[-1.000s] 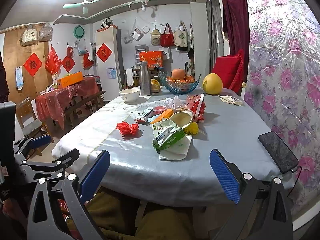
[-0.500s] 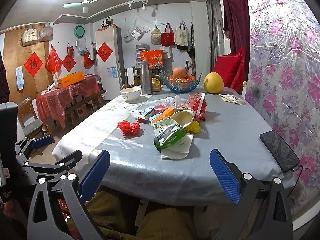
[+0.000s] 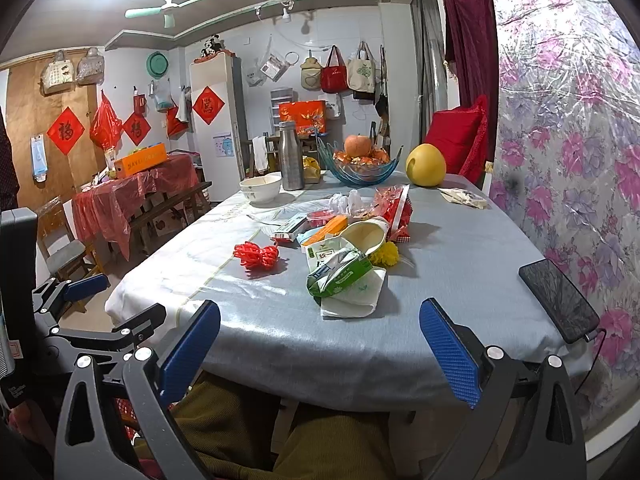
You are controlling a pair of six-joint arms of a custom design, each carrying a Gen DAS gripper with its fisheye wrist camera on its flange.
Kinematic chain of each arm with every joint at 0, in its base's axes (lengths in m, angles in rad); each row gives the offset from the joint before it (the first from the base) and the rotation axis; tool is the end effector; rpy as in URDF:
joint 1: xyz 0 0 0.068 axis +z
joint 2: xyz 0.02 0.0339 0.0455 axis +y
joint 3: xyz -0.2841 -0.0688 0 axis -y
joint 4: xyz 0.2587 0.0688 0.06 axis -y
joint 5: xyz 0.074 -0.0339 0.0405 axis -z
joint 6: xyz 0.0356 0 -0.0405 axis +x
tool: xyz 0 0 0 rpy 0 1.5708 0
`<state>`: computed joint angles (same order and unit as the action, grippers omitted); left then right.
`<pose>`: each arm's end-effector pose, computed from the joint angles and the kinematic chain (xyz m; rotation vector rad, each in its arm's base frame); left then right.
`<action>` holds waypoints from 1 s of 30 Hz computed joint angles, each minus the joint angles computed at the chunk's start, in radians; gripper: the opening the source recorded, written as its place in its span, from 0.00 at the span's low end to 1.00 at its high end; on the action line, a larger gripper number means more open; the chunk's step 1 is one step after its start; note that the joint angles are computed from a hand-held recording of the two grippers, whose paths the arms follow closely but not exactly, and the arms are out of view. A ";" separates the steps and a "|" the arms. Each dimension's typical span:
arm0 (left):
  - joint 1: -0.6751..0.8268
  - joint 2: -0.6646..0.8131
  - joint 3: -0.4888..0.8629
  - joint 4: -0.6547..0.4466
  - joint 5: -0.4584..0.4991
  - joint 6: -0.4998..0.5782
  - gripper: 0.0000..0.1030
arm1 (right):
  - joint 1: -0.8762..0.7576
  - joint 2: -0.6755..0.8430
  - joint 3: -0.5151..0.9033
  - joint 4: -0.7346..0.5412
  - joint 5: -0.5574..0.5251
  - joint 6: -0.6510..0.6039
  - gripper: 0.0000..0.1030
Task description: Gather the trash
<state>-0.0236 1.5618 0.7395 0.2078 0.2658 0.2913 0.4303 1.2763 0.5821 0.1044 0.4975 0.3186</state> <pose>0.3257 -0.0170 0.1864 0.4862 2.1086 -0.1367 0.2454 0.0940 0.2074 0.1643 2.0761 -0.0848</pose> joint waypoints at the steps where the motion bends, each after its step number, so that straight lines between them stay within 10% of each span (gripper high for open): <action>1: 0.000 0.000 -0.001 -0.001 0.002 -0.002 0.94 | 0.002 0.003 0.006 -0.013 0.004 -0.001 0.95; 30: -0.022 0.032 0.038 -0.071 -0.096 0.091 0.94 | -0.047 0.063 0.017 0.026 -0.043 -0.011 0.95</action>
